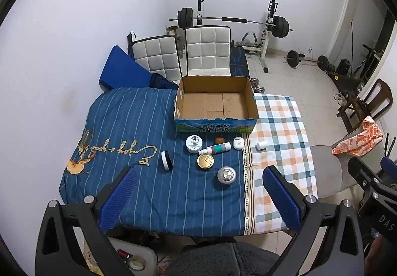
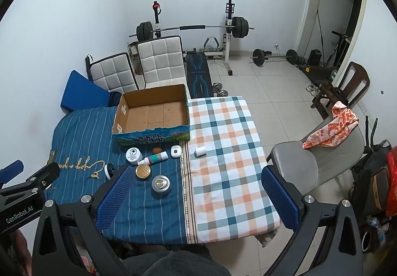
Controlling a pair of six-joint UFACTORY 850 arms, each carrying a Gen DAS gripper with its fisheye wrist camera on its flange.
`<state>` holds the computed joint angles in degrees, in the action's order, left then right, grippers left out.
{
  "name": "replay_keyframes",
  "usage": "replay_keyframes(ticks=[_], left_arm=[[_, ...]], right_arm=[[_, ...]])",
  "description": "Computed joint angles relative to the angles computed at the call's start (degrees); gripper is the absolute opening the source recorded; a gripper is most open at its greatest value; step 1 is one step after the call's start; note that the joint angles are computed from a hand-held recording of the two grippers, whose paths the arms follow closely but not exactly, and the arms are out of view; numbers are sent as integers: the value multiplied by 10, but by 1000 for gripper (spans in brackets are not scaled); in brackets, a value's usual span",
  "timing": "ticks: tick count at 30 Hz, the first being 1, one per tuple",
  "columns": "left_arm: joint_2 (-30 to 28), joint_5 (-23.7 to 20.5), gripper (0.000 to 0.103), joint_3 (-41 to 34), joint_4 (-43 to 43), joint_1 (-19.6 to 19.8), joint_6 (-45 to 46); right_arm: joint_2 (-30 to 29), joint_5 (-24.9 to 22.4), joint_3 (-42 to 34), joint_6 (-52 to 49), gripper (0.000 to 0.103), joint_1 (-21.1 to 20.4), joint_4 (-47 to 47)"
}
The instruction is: Organize rigid objects
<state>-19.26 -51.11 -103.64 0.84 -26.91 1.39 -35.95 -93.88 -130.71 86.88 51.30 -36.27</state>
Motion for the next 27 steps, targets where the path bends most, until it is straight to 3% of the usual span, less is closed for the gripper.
replay_keyframes(ticks=[27], left_arm=[[-10,-9,103,-25,-1,-1,-2]], right_arm=[[-6,-4,-12,-2,103,-2,-5]])
